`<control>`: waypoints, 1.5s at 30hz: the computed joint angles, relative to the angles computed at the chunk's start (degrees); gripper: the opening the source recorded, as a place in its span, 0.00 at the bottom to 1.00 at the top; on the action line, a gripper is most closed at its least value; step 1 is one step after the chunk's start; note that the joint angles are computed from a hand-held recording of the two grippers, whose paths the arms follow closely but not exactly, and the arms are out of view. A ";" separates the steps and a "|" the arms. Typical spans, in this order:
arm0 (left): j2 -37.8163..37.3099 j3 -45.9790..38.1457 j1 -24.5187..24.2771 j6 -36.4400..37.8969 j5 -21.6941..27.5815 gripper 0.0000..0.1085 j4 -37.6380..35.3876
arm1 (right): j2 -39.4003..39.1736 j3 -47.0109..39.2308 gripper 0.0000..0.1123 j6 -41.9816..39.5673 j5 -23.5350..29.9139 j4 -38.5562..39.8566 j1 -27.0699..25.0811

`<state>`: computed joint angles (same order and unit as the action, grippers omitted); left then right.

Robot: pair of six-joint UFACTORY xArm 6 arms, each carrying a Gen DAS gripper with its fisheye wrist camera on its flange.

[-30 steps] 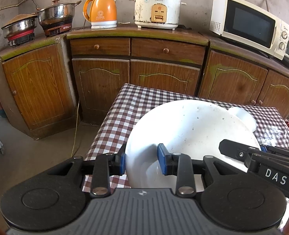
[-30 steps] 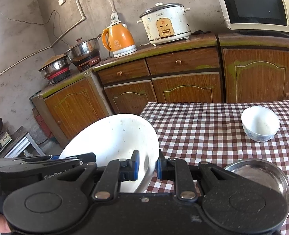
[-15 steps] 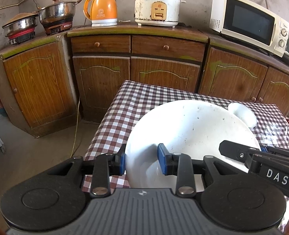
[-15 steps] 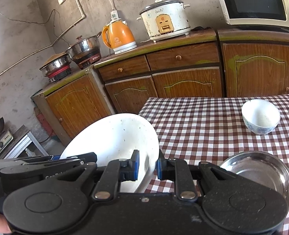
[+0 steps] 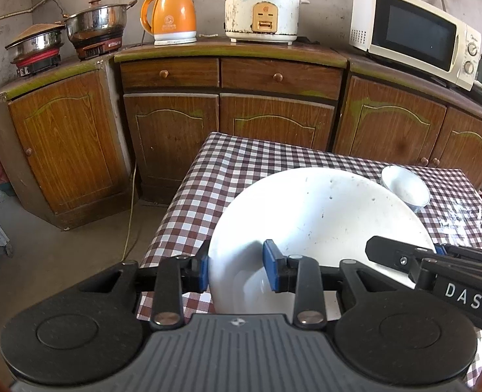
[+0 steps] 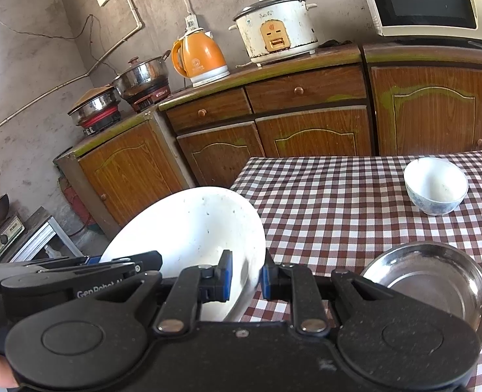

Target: Organize plates and bowls

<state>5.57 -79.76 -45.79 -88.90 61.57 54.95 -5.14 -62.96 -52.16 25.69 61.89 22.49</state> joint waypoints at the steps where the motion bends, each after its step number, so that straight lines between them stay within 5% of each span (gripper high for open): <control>1: -0.12 0.19 -0.06 -0.04 0.06 0.31 0.04 | -0.11 0.19 0.21 -0.09 0.08 0.21 -0.01; 45: -0.63 3.86 -1.60 -2.79 -0.57 0.31 -0.49 | -3.11 5.60 0.21 -1.22 2.02 1.40 -1.21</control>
<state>4.94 -75.90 -47.40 -91.69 61.01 54.45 -8.25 -57.36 -53.39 27.70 63.29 21.27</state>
